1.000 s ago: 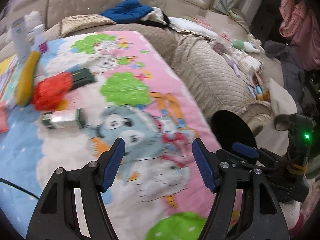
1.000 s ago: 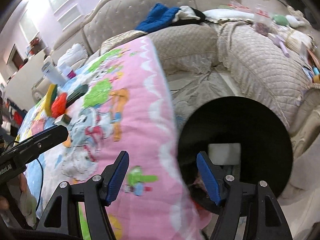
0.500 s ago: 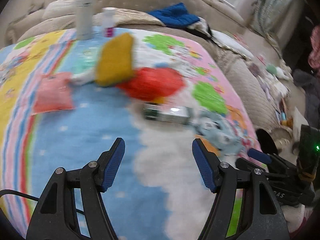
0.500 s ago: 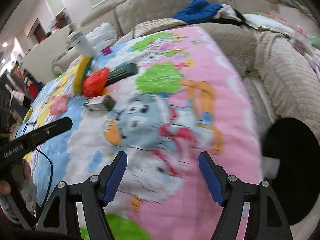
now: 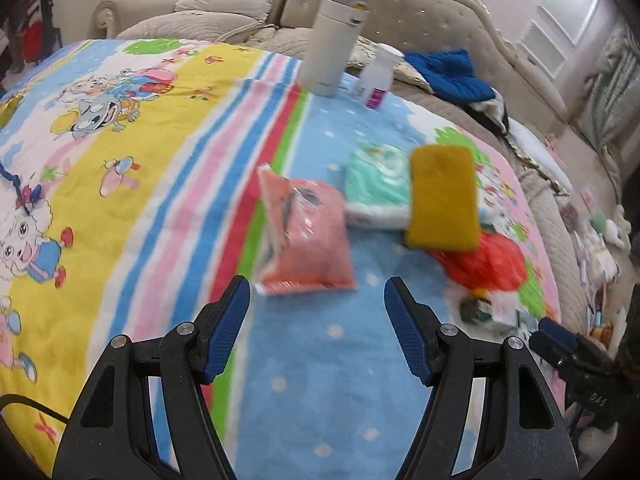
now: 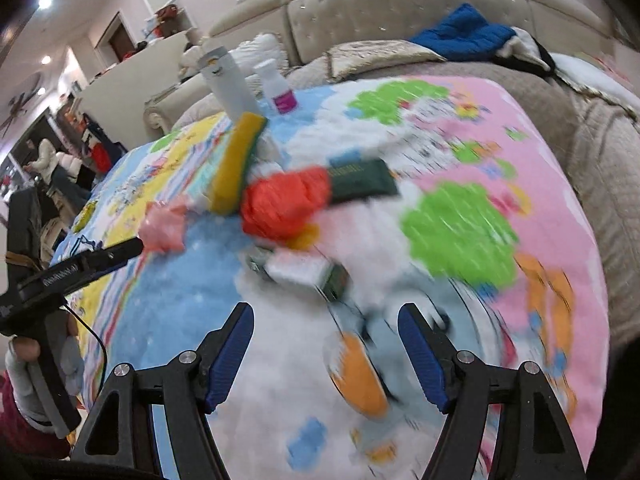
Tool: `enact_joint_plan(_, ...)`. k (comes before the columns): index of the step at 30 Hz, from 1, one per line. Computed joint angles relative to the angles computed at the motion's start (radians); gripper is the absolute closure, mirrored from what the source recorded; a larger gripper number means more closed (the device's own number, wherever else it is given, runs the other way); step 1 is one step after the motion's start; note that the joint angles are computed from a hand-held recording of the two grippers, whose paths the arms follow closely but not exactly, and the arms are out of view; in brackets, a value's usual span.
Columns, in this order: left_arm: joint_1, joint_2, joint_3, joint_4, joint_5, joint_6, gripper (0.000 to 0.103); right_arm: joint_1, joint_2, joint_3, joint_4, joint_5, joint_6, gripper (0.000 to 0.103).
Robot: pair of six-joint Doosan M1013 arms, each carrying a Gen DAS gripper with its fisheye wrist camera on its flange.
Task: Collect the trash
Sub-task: 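Grasp the pink plastic wrapper with the left gripper while the right grasps the red plastic bag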
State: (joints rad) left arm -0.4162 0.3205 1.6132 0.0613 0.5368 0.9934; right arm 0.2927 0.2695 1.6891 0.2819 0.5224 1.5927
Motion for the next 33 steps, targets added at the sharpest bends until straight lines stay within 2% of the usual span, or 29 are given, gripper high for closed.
enact_joint_plan(7, 0.021, 0.063, -0.066, -0.034, 0.048, 0.033, 0.034, 0.007, 0.108, -0.154, 0.012, 0.076, -0.077, 0.027)
enact_joint_plan(10, 0.027, 0.085, -0.088, -0.089, 0.059, 0.079, 0.034, 0.006, 0.166, -0.228, -0.002, 0.129, -0.069, 0.027)
enact_joint_plan(12, 0.03, 0.097, -0.096, -0.108, 0.061, 0.101, 0.035, 0.003, 0.189, -0.248, 0.029, 0.135, -0.096, 0.027)
enact_joint_plan(13, 0.029, 0.1, -0.098, -0.103, 0.059, 0.098, 0.036, 0.002, 0.197, -0.25, 0.045, 0.119, -0.106, 0.033)
enact_joint_plan(14, 0.028, 0.099, -0.094, -0.096, 0.049, 0.093, 0.04, 0.001, 0.2, -0.246, 0.062, 0.104, -0.119, 0.051)
enact_joint_plan(15, 0.025, 0.096, -0.087, -0.073, 0.038, 0.08, 0.053, 0.0, 0.201, -0.239, 0.086, 0.085, -0.138, 0.058)
enact_joint_plan(16, 0.024, 0.096, -0.087, -0.065, 0.041, 0.08, 0.059, -0.003, 0.198, -0.229, 0.137, 0.068, -0.183, 0.062)
enact_joint_plan(18, 0.026, 0.092, -0.081, -0.089, 0.04, 0.103, 0.068, 0.008, 0.183, -0.206, 0.113, 0.028, -0.188, 0.065)
enact_joint_plan(20, 0.031, 0.08, -0.069, -0.135, 0.026, 0.136, 0.07, 0.018, 0.163, -0.185, 0.049, 0.0, -0.17, 0.066)
enact_joint_plan(26, 0.004, 0.025, -0.023, -0.166, -0.021, 0.204, 0.07, -0.012, 0.082, -0.095, 0.149, -0.049, -0.218, 0.066)
enact_joint_plan(33, -0.055, -0.014, 0.0, -0.145, -0.037, 0.24, 0.07, -0.022, 0.017, -0.016, 0.146, -0.078, -0.196, 0.066)
